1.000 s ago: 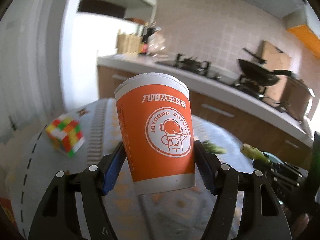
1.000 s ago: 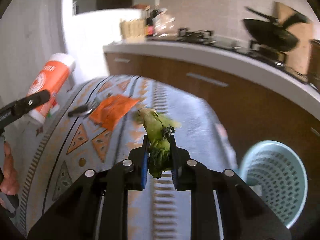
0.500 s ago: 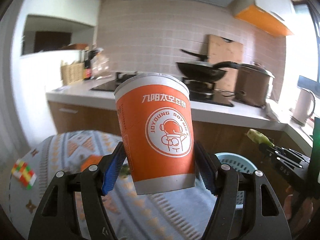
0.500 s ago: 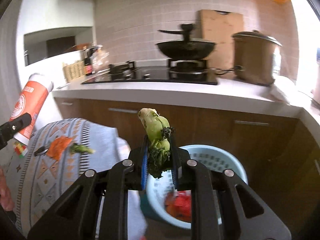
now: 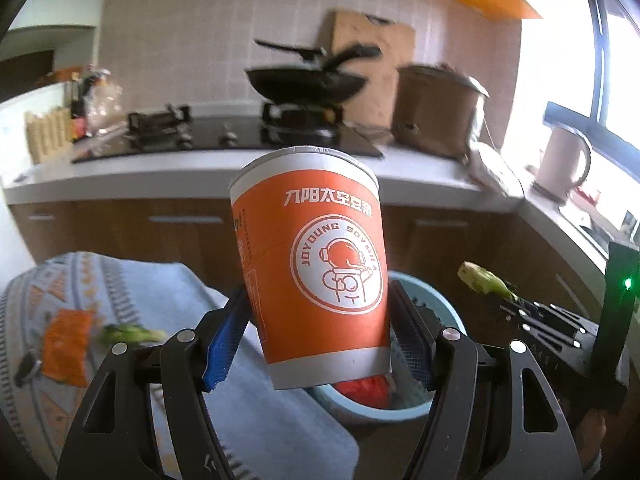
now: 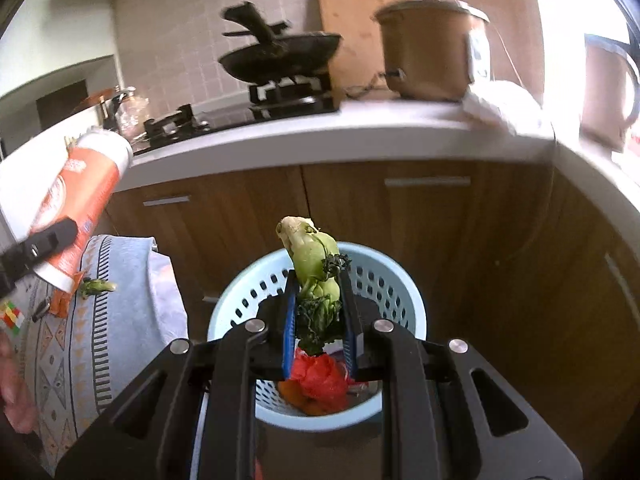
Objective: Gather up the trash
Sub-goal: 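Carry the paper cup and bok choy over the basket and open both grippers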
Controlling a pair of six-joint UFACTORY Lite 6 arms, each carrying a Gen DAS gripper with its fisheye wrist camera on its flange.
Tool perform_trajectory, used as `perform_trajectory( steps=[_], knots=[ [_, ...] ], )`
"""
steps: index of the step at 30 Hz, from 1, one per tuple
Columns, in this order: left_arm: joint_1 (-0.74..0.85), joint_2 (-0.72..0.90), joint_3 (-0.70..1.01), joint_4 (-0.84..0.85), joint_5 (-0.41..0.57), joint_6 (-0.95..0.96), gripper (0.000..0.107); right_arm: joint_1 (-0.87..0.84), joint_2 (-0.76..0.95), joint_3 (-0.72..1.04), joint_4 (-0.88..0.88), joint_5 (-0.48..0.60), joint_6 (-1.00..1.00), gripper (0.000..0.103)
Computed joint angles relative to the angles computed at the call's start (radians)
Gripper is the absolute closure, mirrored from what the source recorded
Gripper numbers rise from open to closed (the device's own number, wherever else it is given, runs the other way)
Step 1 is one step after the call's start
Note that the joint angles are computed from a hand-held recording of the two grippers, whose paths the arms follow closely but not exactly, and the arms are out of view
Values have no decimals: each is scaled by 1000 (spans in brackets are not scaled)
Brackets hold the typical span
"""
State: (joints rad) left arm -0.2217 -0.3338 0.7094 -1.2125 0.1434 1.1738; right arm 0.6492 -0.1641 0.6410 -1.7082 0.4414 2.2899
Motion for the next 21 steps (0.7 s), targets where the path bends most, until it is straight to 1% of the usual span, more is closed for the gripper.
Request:
perform_trajectory(
  steps=[1,3,7,9,13,16,18,19,21],
  knots=[
    [-15,34,8,-50,-4,48,41,-13,6,-6,-9,-11,12,87],
    [-19,104,29,-151,26,148,41,-31,39,5,9,-28,-1,87],
    [-16,229,70,-257,81,239,40,-80,108,21,0,-91,10,87],
    [-29,283,94,-266,89,240,40,-99,149,33,2,-120,9,87],
    [-84,379,140,-261,46,241,40,-140,235,65,-32,-198,42,86],
    [-111,420,172,-183,36,172,39,-162,290,91,-25,-237,39,85],
    [-116,426,174,-174,34,166,39,-178,302,88,-145,-264,161,81],
    [-115,425,171,-179,34,173,35,-184,303,84,-201,-271,216,80],
    [-114,420,166,-206,31,202,33,-184,305,84,-230,-269,246,72]
  ],
)
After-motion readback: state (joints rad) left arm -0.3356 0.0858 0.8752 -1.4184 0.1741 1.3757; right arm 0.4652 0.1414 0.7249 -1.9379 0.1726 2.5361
